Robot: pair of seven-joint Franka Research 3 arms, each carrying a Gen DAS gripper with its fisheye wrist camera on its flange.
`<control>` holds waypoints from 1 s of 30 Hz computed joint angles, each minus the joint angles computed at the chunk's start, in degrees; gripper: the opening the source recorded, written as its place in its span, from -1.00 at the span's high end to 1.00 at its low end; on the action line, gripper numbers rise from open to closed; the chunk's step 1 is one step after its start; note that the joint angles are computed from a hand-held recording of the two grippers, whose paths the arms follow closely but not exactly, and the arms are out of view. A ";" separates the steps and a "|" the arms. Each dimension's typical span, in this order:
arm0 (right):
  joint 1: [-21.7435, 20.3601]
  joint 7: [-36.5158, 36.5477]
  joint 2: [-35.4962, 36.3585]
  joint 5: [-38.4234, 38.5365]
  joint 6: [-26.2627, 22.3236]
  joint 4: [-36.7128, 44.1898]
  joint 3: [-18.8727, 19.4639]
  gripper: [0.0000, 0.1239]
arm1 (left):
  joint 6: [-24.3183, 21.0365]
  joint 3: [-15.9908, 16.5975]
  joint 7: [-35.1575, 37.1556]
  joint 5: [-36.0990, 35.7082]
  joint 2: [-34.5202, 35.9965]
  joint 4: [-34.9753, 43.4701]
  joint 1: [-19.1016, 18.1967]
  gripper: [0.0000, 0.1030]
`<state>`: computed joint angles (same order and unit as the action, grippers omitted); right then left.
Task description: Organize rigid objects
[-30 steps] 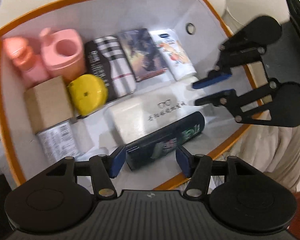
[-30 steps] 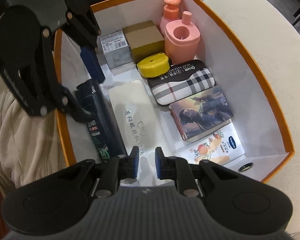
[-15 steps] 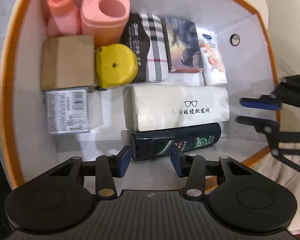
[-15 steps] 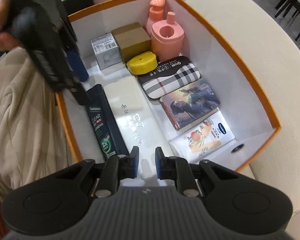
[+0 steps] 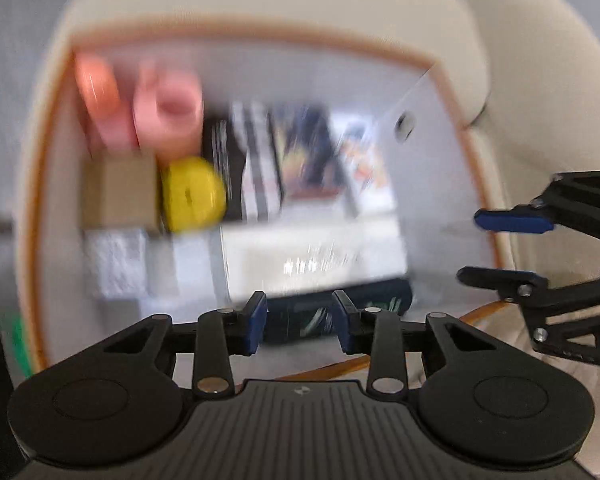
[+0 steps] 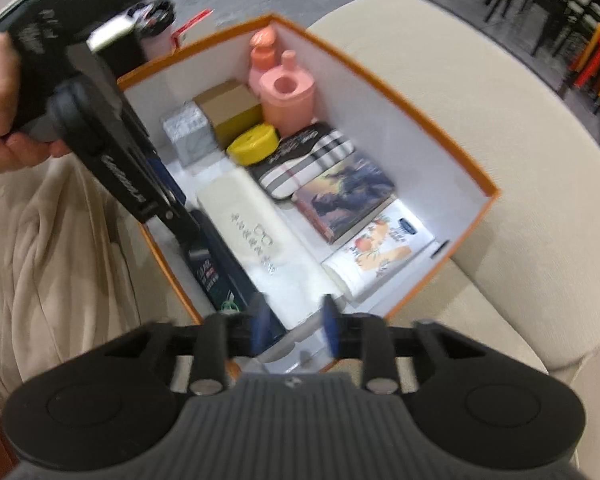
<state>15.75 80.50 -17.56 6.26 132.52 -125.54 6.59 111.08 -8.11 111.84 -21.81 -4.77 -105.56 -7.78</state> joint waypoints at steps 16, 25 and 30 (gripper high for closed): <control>-7.30 38.81 -20.84 -14.05 12.56 -11.83 11.73 0.18 | 48.74 -2.05 -1.72 -1.19 -30.29 -30.48 -7.50 -0.35; -15.15 59.08 -32.30 -19.46 15.96 -18.57 22.84 -0.26 | 58.67 -11.81 -18.18 7.72 -37.53 -40.37 0.68 -0.74; -13.81 63.83 -32.78 -19.73 14.05 -19.94 24.12 -0.33 | 55.29 -12.39 -23.37 11.49 -40.35 -42.10 1.65 -0.87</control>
